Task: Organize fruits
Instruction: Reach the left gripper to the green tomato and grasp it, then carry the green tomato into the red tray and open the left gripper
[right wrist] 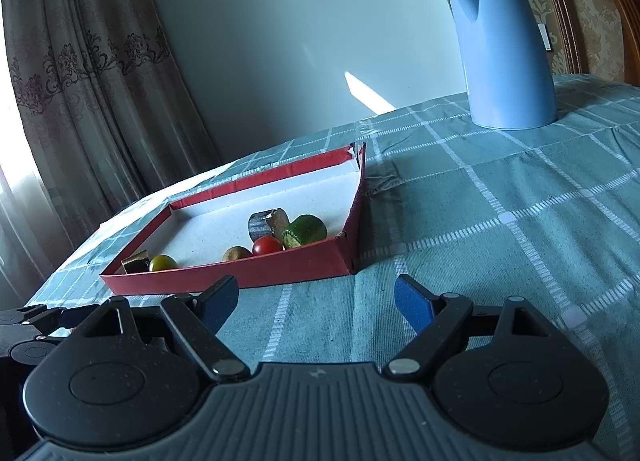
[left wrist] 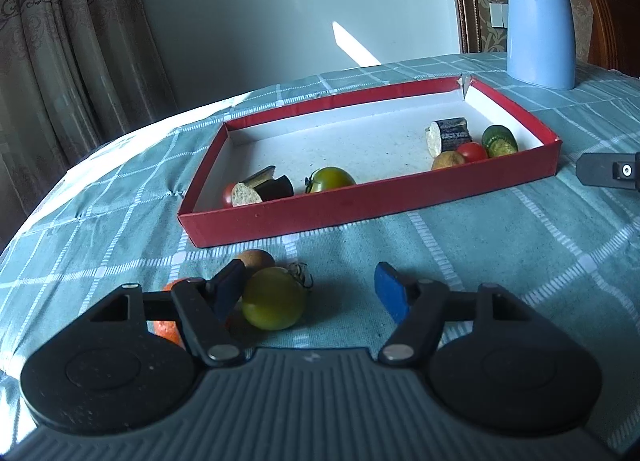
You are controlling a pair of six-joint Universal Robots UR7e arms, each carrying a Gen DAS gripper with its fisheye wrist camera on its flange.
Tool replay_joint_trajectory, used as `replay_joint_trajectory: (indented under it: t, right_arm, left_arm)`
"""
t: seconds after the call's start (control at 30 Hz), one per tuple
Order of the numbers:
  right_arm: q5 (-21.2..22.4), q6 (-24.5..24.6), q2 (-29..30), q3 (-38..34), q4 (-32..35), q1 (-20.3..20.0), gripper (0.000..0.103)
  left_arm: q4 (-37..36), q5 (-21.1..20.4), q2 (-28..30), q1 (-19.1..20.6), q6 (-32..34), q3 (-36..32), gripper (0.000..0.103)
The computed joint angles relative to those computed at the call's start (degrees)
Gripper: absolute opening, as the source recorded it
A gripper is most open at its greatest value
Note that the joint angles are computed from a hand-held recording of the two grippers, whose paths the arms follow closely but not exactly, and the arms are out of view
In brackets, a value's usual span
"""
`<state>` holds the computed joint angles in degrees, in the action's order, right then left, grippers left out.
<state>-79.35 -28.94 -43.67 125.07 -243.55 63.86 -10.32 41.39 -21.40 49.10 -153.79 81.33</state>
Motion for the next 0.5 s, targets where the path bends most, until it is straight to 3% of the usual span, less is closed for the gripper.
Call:
replay_joint_trajectory:
  t: [0.1,0.3,0.5]
  right_arm:
    - [-3.24,0.0,-0.04,-0.6,1.33,1.07,0.092]
    - [-11.97,-1.73,-0.01,-2.55,5.82,4.19,0.095]
    - [-27.32,-10.72,4.66,-7.33,4.46,10.18,0.096]
  left_arm:
    - [-0.19,-0.61,0.12,-0.02,-0.2,-0.17,0.064]
    - [-0.51,-1.15,0.1,0.12,-0.9,-0.27,0.058]
    - [-1.3,-1.1,-0.48,0.57,-2.0,0.11,0.046]
